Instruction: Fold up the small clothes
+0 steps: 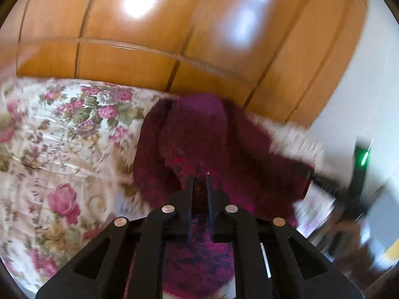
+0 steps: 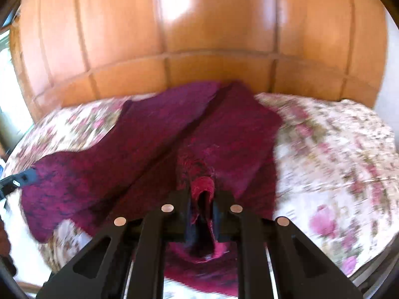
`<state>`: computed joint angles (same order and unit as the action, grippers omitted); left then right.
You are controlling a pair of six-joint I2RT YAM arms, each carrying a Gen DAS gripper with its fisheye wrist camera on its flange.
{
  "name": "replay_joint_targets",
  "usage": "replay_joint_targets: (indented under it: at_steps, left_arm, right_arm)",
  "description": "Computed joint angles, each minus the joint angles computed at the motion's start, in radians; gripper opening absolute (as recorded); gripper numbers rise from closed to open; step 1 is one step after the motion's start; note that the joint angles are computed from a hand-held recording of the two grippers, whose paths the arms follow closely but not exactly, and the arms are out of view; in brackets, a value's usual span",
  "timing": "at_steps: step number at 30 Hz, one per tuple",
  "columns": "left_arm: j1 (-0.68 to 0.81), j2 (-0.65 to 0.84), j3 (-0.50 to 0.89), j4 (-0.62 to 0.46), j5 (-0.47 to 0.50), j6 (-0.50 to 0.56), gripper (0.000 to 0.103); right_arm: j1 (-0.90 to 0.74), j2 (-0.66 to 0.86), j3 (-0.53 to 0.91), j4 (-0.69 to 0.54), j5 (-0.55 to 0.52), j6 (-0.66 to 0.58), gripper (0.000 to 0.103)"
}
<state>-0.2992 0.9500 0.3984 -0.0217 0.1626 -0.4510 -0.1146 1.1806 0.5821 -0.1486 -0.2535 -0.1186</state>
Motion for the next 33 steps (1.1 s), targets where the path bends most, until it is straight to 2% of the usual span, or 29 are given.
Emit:
replay_joint_targets:
  at_steps: [4, 6, 9, 11, 14, 17, 18, 23, 25, 26, 27, 28, 29, 30, 32, 33]
  left_arm:
    - [0.198, 0.115, 0.076, 0.091, 0.184, -0.057, 0.005]
    - [0.258, 0.193, 0.141, 0.095, 0.204, -0.054, 0.005]
    - [0.331, 0.343, 0.258, 0.093, 0.182, -0.042, 0.004]
    - [0.376, 0.418, 0.328, 0.081, 0.148, -0.037, 0.0]
    - [0.449, 0.585, 0.483, 0.044, 0.087, -0.031, 0.0]
    - [0.49, 0.735, 0.648, -0.037, -0.011, -0.005, 0.0]
    - [0.493, 0.787, 0.712, -0.076, -0.072, 0.014, 0.0]
    - [0.531, 0.988, 0.94, -0.228, -0.26, 0.006, 0.0]
    - [0.554, 1.02, 0.983, -0.264, -0.272, -0.001, 0.0]
    - [0.561, 1.019, 0.982, -0.266, -0.266, -0.008, 0.0]
    - [0.564, 1.015, 0.977, -0.264, -0.265, -0.009, 0.004]
    - [0.564, 0.995, 0.948, -0.249, -0.254, -0.001, 0.023]
    - [0.557, 0.969, 0.912, -0.23, -0.25, -0.004, 0.051]
    - [0.546, 0.914, 0.828, -0.163, -0.238, -0.005, 0.059]
    - [0.53, 0.848, 0.712, -0.055, -0.172, 0.026, 0.061]
    - [0.521, 0.811, 0.651, -0.024, -0.097, 0.057, 0.061]
  right_arm:
    - [-0.172, 0.137, 0.121, 0.029, -0.02, -0.002, 0.011]
    - [-0.231, 0.224, 0.189, 0.046, -0.008, 0.011, 0.011]
    - [-0.319, 0.402, 0.341, 0.045, 0.028, 0.03, 0.011]
    - [-0.357, 0.504, 0.447, 0.021, 0.054, 0.039, 0.011]
    - [-0.398, 0.659, 0.614, -0.033, 0.115, 0.061, 0.011]
    - [-0.407, 0.79, 0.753, -0.079, 0.205, 0.078, 0.011]
    - [-0.411, 0.833, 0.797, -0.091, 0.245, 0.078, 0.011]
    - [-0.452, 0.983, 0.968, -0.155, 0.362, 0.083, 0.011]
    - [-0.466, 1.008, 1.0, -0.171, 0.383, 0.076, 0.014]
    - [-0.469, 1.0, 0.987, -0.159, 0.383, 0.065, 0.02]
    - [-0.47, 0.986, 0.968, -0.14, 0.383, 0.056, 0.034]
    - [-0.471, 0.963, 0.936, -0.118, 0.375, 0.048, 0.044]
    - [-0.471, 0.941, 0.906, -0.099, 0.364, 0.045, 0.059]
    - [-0.467, 0.904, 0.855, -0.07, 0.353, 0.036, 0.064]
    - [-0.453, 0.835, 0.764, -0.034, 0.32, 0.014, 0.069]
    - [-0.45, 0.779, 0.697, -0.027, 0.266, 0.009, 0.071]
